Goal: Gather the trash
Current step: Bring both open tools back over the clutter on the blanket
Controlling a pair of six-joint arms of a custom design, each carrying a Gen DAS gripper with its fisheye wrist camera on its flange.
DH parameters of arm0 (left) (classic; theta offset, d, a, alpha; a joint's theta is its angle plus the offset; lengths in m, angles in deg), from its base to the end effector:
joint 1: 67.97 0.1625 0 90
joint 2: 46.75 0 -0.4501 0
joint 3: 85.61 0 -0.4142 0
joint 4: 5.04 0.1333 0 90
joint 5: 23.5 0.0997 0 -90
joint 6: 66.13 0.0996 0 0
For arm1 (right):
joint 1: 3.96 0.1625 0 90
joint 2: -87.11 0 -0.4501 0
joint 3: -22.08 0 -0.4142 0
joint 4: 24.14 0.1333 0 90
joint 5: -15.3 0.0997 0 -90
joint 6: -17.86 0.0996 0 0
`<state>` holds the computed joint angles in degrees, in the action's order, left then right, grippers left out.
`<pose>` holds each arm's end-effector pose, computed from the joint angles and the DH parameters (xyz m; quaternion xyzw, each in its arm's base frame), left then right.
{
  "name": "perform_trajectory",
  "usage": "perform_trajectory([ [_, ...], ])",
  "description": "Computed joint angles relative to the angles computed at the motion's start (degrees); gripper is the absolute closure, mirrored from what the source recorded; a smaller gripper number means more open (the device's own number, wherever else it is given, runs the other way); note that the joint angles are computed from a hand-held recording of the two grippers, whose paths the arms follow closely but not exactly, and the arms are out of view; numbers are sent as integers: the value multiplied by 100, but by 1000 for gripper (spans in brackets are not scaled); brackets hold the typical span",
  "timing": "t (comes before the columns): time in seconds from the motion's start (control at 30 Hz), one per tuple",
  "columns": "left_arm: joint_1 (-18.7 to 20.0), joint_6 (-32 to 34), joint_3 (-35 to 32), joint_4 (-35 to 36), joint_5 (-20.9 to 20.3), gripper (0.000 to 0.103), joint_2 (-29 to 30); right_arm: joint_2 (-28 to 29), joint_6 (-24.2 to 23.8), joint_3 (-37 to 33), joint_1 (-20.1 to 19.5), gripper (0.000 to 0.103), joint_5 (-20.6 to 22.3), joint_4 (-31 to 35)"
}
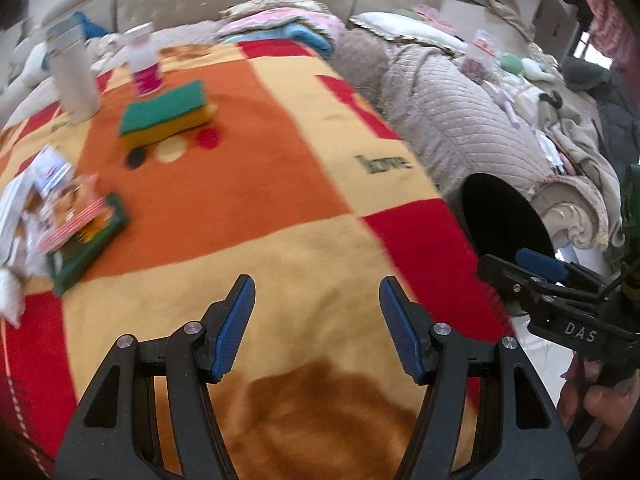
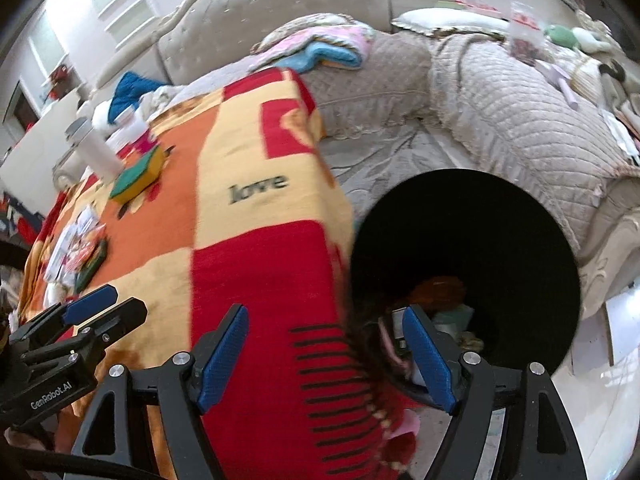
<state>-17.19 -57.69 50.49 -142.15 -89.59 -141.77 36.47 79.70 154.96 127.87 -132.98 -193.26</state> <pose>-0.1067 -0.4054 0.2586 0.3847 0.8981 -0.1045 0.1858 0.3284 -0.2940 0.0424 -0.1386 -0.8621 0.3680 0.3195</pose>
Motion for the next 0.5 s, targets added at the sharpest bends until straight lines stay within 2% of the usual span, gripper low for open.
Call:
perform_trajectory([
  [0.23,389,241,-118,78,395,39,-304,490,-734,-513,-69,23,322,-337],
  [0.5,1027,544,-451,116,540,39,-524,998,-1431,-1196,-75,23,680,-340],
])
